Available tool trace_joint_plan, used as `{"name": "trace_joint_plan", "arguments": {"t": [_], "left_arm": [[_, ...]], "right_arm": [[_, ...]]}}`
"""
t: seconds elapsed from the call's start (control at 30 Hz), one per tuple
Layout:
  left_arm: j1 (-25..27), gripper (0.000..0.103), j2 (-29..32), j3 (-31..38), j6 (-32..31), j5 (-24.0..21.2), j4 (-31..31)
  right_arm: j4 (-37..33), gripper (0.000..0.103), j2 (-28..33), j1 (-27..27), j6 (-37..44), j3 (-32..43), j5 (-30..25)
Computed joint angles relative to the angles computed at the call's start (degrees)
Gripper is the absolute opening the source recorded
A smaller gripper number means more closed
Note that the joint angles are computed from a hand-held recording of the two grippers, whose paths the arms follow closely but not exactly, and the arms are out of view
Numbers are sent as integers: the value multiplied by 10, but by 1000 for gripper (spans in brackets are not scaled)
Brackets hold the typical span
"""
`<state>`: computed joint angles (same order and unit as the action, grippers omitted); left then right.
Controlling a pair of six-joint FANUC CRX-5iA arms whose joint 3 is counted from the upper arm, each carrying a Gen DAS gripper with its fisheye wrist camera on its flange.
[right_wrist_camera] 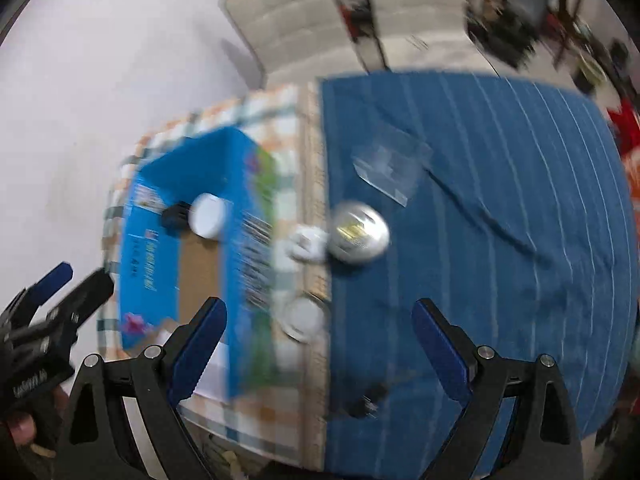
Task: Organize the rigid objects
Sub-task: 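Grasp the black car key with the right tool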
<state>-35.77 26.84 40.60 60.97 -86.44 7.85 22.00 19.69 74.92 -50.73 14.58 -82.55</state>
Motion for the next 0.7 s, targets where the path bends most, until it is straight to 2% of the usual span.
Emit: {"name": "trace_joint_plan", "arguments": {"t": [0.1, 0.23, 0.33, 0.4, 0.47, 0.5, 0.53, 0.6, 0.67, 0.7], "left_arm": [[-19, 103, -16, -54, 6, -9, -22], [-35, 103, -36, -108, 17, -9, -59], [-37, 103, -41, -127, 31, -12, -81], [-36, 103, -47, -136, 43, -6, -95], [-35, 103, -50, -142, 51, -1, -105], [-34, 103, -50, -142, 54, -2, -107], [-34, 103, -52, -145, 55, 0, -109], [-37, 103, -58, -150, 58, 8, -116], [-38, 103, -60, -152, 62, 11, -114], [-39, 103, -63, -156, 65, 16, -113]], "right_arm": [[-19, 96, -43, 30, -97, -101, 92], [-3, 93, -57, 61, -257, -226, 280], [31, 78, -33, 63, -354, -273, 394], [46, 68, -12, 58, -385, -278, 438], [29, 62, 12, 51, -369, -256, 443], [-6, 55, 28, 46, -327, -227, 422], [-42, 54, 42, 41, -285, -196, 398], [-107, 41, 68, 30, -201, -128, 331], [-147, 27, 88, 22, -145, -80, 281], [-144, 23, 89, 25, -144, -77, 274]]}}
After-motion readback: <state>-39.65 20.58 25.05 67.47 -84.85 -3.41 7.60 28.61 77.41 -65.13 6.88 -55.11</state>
